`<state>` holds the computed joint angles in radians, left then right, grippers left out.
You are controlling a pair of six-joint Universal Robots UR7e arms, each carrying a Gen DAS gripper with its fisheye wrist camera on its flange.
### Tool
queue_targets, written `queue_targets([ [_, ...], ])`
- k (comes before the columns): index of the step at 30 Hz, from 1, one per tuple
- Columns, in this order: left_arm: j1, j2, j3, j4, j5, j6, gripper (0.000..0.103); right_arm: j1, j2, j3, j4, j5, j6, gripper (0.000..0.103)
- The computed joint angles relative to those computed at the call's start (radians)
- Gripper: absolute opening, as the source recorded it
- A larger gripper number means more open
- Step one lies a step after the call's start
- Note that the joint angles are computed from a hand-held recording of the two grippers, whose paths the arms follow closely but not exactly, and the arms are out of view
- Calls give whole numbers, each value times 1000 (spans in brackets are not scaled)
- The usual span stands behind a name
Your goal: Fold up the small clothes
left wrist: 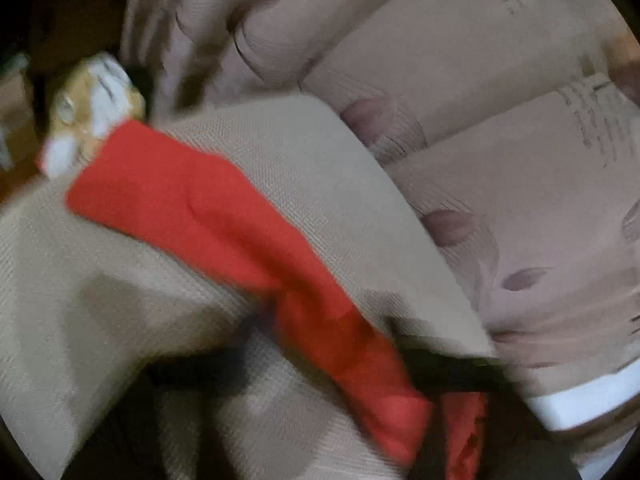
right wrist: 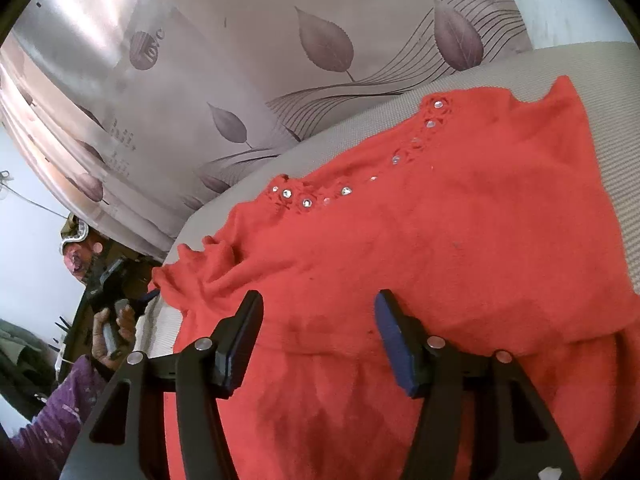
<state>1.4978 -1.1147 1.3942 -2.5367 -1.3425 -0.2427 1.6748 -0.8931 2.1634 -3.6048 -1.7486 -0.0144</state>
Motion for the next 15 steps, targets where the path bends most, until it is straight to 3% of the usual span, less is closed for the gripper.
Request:
queue_targets([
  [2,3,-4,14,-18,-5,-54,7,-7,-2,4,-8,16,5,56],
  [4,-44,-32,70,-108,24,8,7,-12,-1,10,-27,26,14,56],
  [6,-93,-63,118,-158,4,50,7,-19,-2,17,-47,38,23,56],
  [11,-292,-123,236,-162,-57,144,7,-43,-4,42,-112,87,52,56],
  [15,-445,-115,342,-172,-97,214,7,-90,-5,82,-224,173,106,56],
])
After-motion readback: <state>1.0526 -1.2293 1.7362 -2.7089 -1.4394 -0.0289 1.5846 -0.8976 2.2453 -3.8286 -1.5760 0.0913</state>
